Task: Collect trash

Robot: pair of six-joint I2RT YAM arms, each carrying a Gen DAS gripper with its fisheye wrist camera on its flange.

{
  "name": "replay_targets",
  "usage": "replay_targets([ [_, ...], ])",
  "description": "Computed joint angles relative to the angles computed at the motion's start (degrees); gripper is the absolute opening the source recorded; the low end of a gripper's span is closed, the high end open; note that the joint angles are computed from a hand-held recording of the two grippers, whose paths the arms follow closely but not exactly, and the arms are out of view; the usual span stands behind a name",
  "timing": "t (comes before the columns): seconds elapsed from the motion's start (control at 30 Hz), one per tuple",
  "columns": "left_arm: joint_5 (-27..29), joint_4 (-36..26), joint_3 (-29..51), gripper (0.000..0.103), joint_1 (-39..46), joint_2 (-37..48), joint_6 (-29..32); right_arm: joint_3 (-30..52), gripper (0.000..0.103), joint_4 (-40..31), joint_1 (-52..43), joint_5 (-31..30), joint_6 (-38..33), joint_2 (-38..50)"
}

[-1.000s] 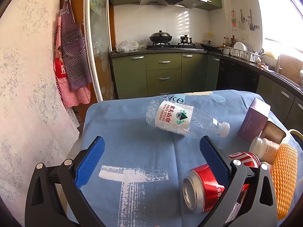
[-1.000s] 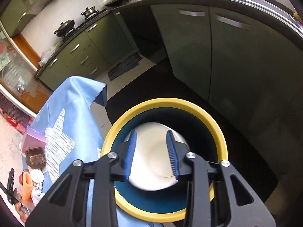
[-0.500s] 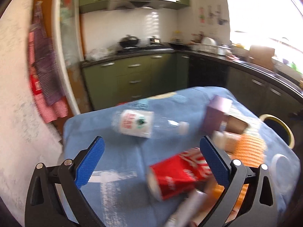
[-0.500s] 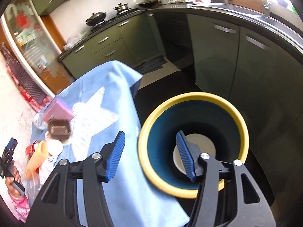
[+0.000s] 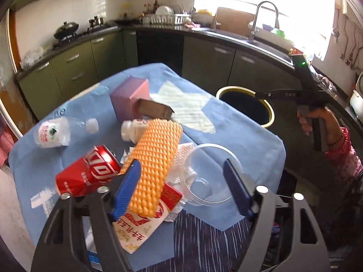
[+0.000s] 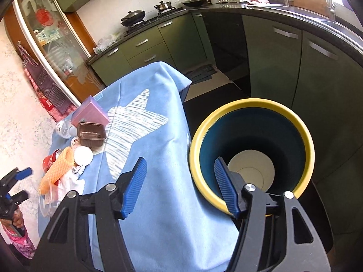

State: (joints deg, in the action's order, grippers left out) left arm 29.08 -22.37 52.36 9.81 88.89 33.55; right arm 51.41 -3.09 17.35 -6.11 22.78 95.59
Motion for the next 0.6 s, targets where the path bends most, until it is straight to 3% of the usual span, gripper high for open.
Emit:
replay_targets([
  [0.3,-3.44,-3.11,3.01,0.038,-3.76,5.41,-0.35,-5.23,0.064,2.79,-0.82,-1.32,-0.51,-3.95],
  [0.5,-7.4,-3.03,3.91,0.008,-5.82,7.46,-1.75,-6.54,0.065,4.04,-1.4,-2.31,-0.76,-4.16],
  [0.6,-8.02,-2.07,3.18,0.008,-6.17,6.84,-1.85,-6.98,0.065,4.48,-1.91,-2.9,-0.77,-4.13],
])
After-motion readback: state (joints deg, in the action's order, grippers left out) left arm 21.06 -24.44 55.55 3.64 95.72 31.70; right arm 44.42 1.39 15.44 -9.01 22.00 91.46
